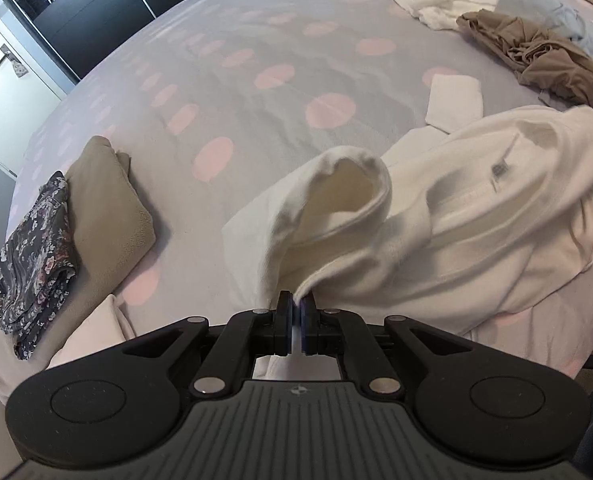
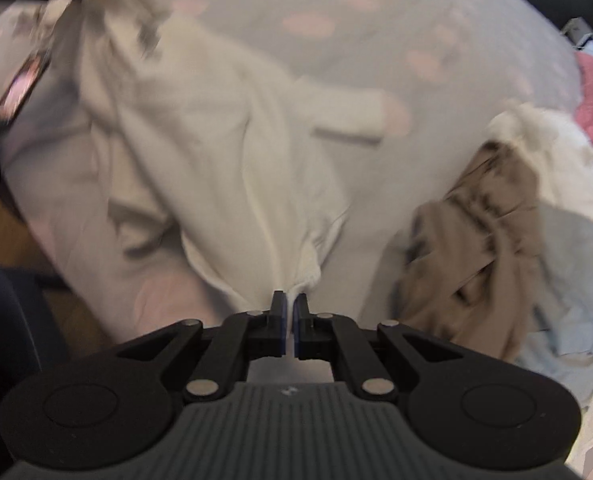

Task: Fold clothes
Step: 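Hold the shirt with the left tool while the right tool drags the hem outward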

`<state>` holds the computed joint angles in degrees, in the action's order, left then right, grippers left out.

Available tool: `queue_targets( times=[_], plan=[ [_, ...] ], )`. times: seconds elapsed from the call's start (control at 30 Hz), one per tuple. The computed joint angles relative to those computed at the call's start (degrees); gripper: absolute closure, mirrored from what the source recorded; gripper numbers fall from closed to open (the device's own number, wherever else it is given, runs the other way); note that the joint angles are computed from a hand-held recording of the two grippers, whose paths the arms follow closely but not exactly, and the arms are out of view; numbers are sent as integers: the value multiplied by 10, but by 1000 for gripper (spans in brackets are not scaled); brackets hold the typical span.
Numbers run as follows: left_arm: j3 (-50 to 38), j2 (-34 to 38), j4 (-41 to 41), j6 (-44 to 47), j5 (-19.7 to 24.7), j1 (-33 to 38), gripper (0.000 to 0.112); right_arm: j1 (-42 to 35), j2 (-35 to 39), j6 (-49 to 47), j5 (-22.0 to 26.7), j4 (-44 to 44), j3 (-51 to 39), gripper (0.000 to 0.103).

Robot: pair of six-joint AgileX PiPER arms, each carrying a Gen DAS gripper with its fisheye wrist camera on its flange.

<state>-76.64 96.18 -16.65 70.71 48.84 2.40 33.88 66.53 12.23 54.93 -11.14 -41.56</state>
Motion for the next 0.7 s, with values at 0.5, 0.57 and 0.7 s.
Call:
queue_targets(
  times=[0.5,0.57,0.7],
  plan=[
    [2,10,10,-5,-16,-7,110,13,-54,-72,50,0,-87,89],
    [3,10,11,-4,-16,-8,110,-3,-34,-92,29,9,-103,78],
    [3,12,12,-4,-17,-8,110,-49,33,-153,-18,43,-127,77]
  ],
)
